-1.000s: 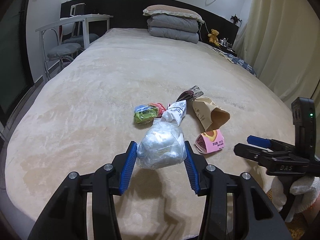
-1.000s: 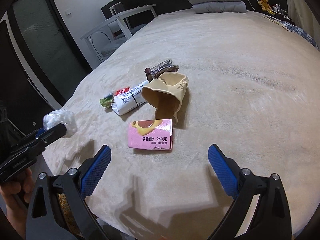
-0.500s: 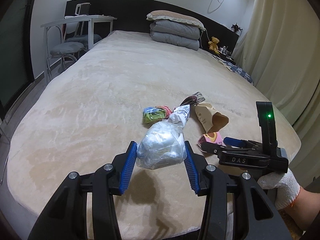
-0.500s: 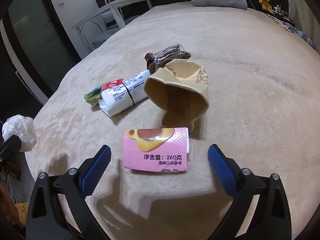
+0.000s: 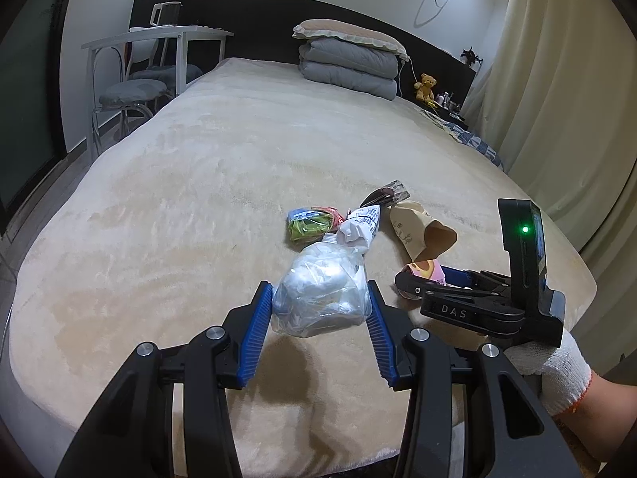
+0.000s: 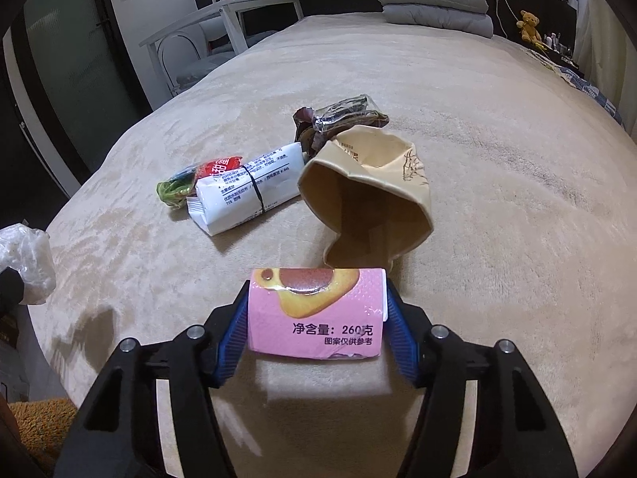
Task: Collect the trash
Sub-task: 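Grasp the white plastic bag with the left tool while the right tool grasps the pink carton, then carry the white bag and pink carton down over the black bin with both tools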
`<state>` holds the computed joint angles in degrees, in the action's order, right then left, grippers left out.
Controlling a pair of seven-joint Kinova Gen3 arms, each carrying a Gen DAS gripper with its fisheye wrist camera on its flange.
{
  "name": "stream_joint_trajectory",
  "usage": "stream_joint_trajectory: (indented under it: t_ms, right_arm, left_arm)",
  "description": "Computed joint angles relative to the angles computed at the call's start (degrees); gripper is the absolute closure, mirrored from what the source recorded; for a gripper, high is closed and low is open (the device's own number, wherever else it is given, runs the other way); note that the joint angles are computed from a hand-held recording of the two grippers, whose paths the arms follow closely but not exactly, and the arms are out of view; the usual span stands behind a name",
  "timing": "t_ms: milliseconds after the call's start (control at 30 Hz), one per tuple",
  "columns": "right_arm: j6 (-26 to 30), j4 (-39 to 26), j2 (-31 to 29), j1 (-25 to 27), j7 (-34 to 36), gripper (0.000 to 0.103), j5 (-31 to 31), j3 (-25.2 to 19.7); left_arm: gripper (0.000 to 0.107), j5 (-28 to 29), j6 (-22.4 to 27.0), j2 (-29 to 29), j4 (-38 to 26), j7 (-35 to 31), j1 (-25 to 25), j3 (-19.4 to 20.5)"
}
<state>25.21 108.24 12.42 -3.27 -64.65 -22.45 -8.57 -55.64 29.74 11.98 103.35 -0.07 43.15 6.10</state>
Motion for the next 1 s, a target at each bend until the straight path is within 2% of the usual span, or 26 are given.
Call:
stream_joint_trajectory:
  t_ms: [133, 433, 767, 1000]
  right_arm:
    - [-1.3, 1.0, -0.9, -0.4, 0.4, 0.042, 0.7, -0.1]
    - [-1.9, 2.8, -3.0, 0.5, 4.5, 0.042, -2.3, -0.6]
    - [0.2, 6.1, -7.3, 2.9, 15.2, 0.042, -11.8, 1.0]
    - [1.7, 10.9, -12.5, 2.2, 23.7, 0.042, -18.7, 5.7]
  left_arm:
    - [0.063, -0.1, -0.1, 0.1, 0.0, 0.2, 0.0, -0.1]
    - [0.063, 0.4, 0.2, 0.9, -0.6, -0.4, 0.2, -0.2]
    - [0.063, -0.4, -0.1, 1.5, -0.7, 1.7, 1.9, -0.9]
    - [0.063, -5.4, -0.2, 1.5, 0.6, 7.1, 4.9, -0.8]
